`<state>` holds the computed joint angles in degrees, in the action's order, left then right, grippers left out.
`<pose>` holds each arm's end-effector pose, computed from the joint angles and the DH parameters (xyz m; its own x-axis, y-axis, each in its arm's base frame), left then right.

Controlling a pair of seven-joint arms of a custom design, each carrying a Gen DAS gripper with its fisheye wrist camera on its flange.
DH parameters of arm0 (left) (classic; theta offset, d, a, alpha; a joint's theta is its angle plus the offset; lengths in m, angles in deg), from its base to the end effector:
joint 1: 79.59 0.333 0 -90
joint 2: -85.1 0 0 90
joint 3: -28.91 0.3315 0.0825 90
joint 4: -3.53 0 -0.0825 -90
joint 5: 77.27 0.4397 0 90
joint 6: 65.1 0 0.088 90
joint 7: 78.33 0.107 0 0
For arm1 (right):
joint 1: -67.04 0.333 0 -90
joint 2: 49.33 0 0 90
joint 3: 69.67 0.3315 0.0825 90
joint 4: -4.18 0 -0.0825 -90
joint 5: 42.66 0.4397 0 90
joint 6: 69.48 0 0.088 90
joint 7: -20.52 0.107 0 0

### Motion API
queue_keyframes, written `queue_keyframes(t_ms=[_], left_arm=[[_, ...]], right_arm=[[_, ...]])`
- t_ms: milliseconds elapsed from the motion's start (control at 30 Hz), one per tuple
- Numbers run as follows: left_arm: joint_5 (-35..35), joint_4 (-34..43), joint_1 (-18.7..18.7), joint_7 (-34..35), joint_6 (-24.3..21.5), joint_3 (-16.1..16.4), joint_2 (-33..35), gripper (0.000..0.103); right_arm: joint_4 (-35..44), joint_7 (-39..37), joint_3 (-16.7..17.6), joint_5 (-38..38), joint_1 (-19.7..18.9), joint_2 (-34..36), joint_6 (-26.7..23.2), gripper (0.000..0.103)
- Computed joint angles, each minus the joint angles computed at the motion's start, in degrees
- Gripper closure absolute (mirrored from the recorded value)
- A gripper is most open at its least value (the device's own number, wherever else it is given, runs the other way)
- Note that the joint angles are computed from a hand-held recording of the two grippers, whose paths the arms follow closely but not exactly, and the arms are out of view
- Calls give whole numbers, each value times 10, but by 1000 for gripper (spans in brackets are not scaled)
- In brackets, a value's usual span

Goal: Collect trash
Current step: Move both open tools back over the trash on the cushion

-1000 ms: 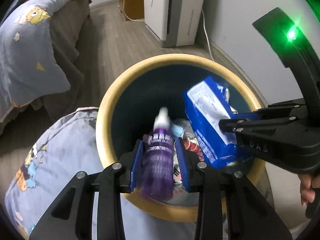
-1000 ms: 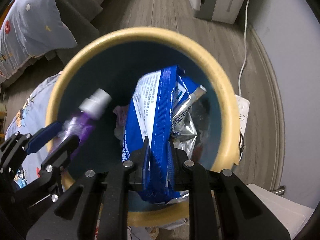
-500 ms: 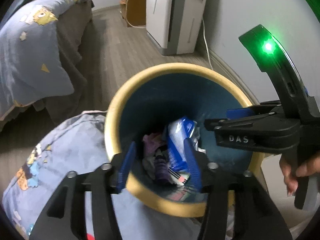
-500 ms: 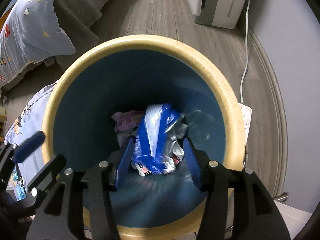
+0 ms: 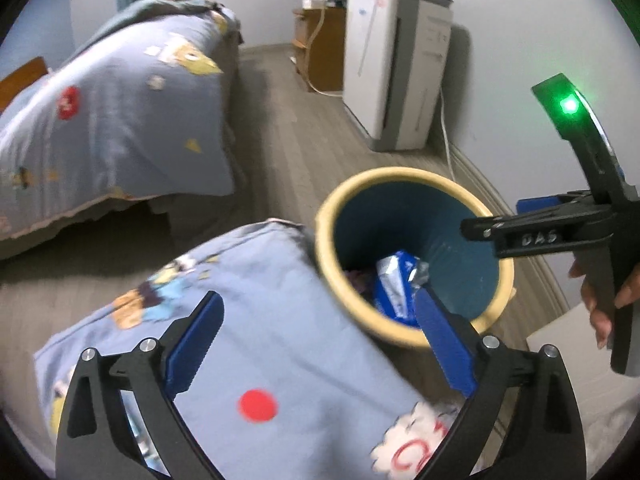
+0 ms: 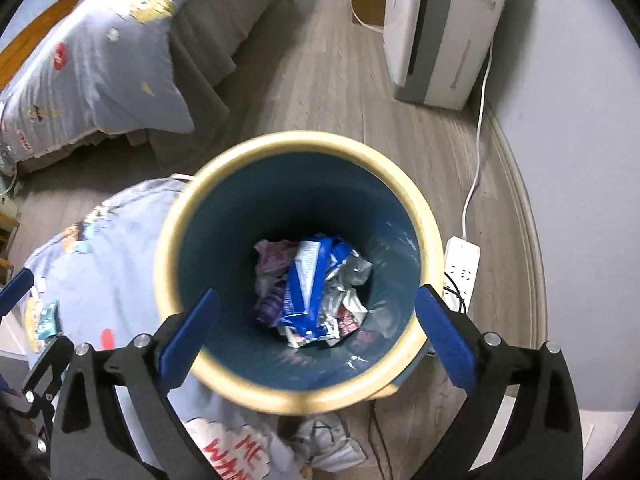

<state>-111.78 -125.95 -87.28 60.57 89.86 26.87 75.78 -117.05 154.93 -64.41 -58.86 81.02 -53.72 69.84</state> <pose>0.5745 -0.0793 0.4811 -0.5225 -0.8526 -0.0095 -0.6433 0.4014 -0.6520 0.5748 0.2006 0.4796 -0.2418 -0.9681 -0.0649 -0.8680 0.2458 -0.4316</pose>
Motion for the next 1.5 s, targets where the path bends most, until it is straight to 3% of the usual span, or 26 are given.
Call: queue_keyframes(t_ms=[433, 700, 867, 1233, 1500], left_arm=[[68, -62, 42, 9, -15, 73, -105, 6], [107, -84, 79, -28, -39, 109, -140, 5], [110, -90, 96, -40, -23, 132, -138, 5], [120, -84, 145, -44, -15, 154, -110, 5], [174, -110, 189, -43, -13, 137, -83, 5]], right_arm=[[45, 51, 45, -85, 44, -6, -17, 6], [92, 55, 50, -111, 84, 27, -27, 6], [138, 45, 46, -115, 115, 68, -46, 6], [259, 5, 26, -55, 191, 184, -67, 6], [333, -20, 10, -5, 228, 247, -86, 6]])
